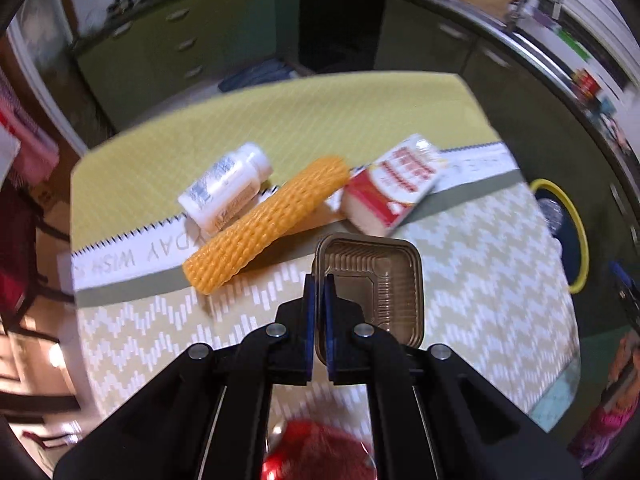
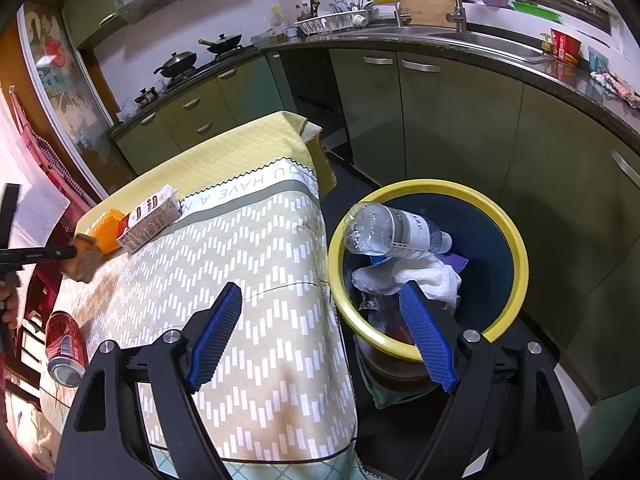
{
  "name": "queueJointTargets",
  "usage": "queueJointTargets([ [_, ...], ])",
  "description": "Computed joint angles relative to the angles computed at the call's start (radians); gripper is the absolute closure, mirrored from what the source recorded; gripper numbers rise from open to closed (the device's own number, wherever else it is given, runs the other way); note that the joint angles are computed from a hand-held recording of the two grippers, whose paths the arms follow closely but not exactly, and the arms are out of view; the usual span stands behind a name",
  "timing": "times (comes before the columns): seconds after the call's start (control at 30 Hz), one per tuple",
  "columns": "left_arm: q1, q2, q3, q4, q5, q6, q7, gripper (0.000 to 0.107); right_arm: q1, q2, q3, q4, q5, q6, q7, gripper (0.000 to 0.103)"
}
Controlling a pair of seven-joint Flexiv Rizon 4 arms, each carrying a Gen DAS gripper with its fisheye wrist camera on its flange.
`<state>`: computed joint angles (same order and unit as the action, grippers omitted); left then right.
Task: Collect trash
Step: 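Carry the brown tray over the bin and open the left gripper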
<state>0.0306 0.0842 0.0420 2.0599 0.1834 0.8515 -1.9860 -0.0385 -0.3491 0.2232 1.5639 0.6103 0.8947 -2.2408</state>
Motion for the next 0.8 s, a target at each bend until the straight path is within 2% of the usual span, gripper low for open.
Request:
queueJointTargets([
  [0.13,-0.033,0.054,-0.03,-0.022,0.006,-0.021,0.042,0.103,-0.01,0.003,-0.004,0.002,0.01,0.005,-0.003,0.023],
  [0.33,-0.1,-0.008,-0.091,-0.115,-0.032,0.016,0.114,0.103,-0.04,0.031,-0.014,0.023,0.045,0.043,-0.016,0.023],
  [0.53,-0.181,-0.2,-0.128,-0.289,-0.083,0.062,0.197,0.103,-0.07,0.053,-0.036,0.044,0.064,0.085,-0.025,0.023],
  [0.8,-0.297,-0.541,-0.122,-0.638,-0.12,0.032,0.258,0.102,-0.124,0.059,-0.066,0.052,0.084,0.099,-0.02,0.023],
])
